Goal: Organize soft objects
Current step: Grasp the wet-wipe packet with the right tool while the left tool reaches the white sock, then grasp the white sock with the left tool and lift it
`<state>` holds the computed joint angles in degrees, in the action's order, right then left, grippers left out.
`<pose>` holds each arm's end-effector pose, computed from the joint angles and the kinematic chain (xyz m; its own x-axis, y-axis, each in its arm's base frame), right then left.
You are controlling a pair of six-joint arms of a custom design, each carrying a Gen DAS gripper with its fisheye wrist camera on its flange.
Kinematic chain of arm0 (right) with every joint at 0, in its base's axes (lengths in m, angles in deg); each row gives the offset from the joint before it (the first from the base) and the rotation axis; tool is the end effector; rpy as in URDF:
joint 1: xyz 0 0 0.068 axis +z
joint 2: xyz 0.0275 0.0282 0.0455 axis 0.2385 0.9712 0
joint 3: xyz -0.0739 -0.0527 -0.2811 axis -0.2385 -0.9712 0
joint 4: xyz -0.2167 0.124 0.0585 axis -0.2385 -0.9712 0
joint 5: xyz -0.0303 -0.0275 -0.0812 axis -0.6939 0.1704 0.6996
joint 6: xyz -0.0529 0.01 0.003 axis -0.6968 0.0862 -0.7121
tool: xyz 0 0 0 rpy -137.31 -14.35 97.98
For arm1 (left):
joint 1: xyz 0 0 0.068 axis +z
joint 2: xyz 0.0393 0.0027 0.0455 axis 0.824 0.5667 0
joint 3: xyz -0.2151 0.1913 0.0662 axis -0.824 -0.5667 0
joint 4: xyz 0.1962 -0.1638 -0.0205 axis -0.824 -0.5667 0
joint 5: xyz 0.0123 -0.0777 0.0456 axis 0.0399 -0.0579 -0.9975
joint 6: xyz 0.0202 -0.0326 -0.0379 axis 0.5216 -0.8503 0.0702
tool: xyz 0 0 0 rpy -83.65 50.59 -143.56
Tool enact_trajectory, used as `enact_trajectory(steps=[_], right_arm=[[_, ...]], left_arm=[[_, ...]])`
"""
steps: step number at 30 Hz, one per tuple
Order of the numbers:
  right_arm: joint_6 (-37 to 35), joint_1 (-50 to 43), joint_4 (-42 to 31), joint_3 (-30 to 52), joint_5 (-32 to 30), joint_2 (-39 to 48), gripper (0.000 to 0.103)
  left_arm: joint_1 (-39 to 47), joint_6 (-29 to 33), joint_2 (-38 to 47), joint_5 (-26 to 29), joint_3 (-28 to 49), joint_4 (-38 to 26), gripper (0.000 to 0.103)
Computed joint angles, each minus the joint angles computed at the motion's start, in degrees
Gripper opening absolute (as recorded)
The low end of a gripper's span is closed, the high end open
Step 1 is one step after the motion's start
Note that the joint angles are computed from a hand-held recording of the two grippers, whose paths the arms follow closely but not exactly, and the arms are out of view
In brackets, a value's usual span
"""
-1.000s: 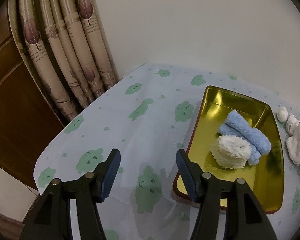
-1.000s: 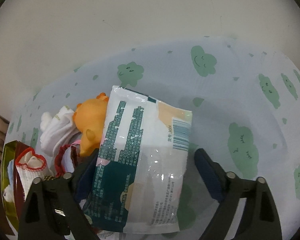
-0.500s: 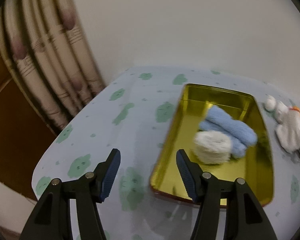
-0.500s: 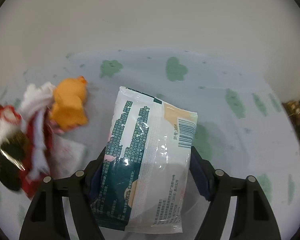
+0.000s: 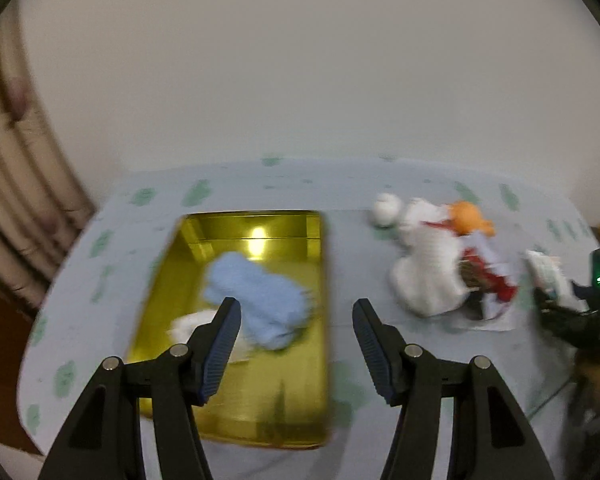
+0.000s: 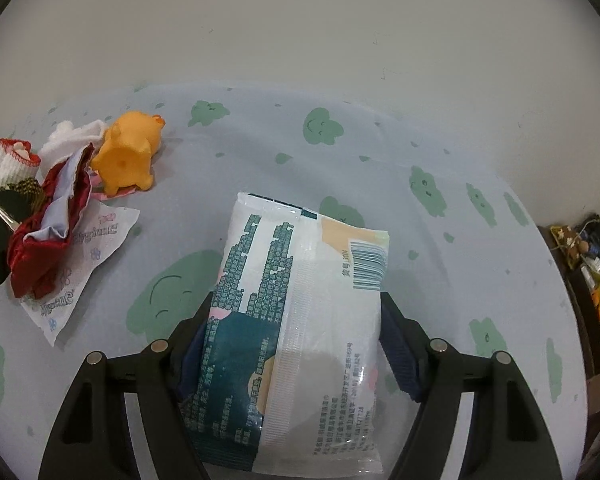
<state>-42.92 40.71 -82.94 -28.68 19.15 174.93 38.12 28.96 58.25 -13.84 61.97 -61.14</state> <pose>0.2761 0.1240 0.1558 -0.8126 -0.0350 -0.5817 0.0651 0.9865 -0.1502 0.2322 -0.0655 0.2941 -0.7872 0.0588 -0.6140 0.0433 0.9983 0.0401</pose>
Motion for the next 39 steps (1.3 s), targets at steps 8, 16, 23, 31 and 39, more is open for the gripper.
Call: enact_trajectory(steps=[8, 16, 23, 31, 39], right_arm=[[1.0, 0.4, 0.7, -0.3, -0.3, 0.4, 0.072], [1.4, 0.5, -0.1, 0.2, -0.5, 0.2, 0.072], [1.5, -0.5, -0.4, 0.3, -2.5, -0.4, 0.073], [1.7, -2.8, 0.0, 0.1, -6.4, -1.0, 0.074], [1.9, -2.8, 0.1, 0.1, -6.6, -1.0, 0.073]], left_arm=[[-6.4, -7.8, 16.4, 3.6, 11.2, -0.3, 0.06], [-10.5, -10.3, 30.3, 5.8, 22.9, -2.3, 0.06], [-10.0, -11.3, 36.5, 5.1, 27.5, -3.7, 0.06], [-7.1, -13.1, 37.6, 8.7, 25.4, 0.3, 0.059], [-6.1, -13.8, 35.9, 12.0, 22.8, 2.9, 0.024]])
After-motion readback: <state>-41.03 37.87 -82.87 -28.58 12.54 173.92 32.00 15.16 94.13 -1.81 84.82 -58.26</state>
